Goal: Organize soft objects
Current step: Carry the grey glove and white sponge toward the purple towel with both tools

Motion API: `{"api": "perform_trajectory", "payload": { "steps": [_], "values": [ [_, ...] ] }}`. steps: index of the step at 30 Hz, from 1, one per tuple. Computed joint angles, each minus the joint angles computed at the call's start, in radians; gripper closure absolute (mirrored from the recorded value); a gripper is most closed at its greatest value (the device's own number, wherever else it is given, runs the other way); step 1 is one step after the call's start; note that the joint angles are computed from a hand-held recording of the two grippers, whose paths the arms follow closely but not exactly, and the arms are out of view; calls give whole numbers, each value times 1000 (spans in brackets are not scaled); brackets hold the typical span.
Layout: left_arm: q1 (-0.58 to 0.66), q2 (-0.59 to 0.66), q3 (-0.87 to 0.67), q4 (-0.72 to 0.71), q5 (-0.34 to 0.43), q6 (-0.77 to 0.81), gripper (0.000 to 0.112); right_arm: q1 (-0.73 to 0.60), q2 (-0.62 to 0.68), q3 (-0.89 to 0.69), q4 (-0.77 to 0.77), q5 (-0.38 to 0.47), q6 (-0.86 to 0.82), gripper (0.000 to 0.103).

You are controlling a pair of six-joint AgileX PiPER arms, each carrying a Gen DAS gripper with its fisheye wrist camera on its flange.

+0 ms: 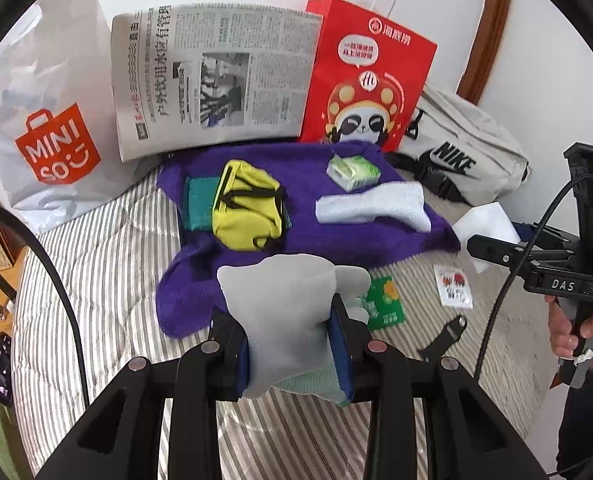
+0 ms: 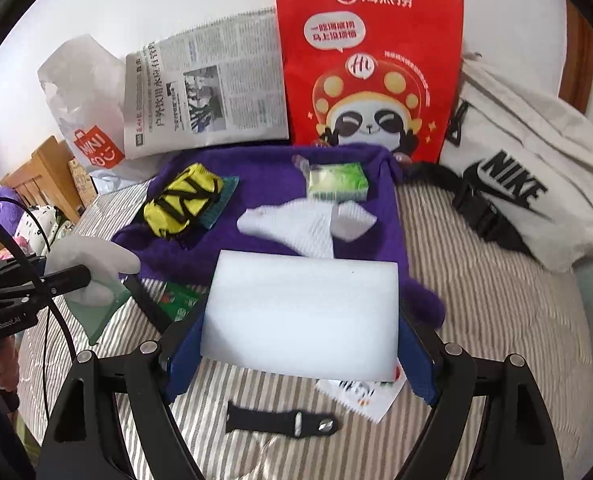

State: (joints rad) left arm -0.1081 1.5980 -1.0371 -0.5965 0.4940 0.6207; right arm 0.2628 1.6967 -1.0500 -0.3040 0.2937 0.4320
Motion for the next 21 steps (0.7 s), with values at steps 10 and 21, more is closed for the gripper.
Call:
{"api": "perform_trajectory", "payload": {
  "steps": [10,21],
  "values": [
    [17,112,-206,73,54,-76,80,-54,140,-283,161,91,-215,20],
    [-1,313,-521,162,143,-179,80,-81,462,-742,254,317,-319,19]
  ]
}}
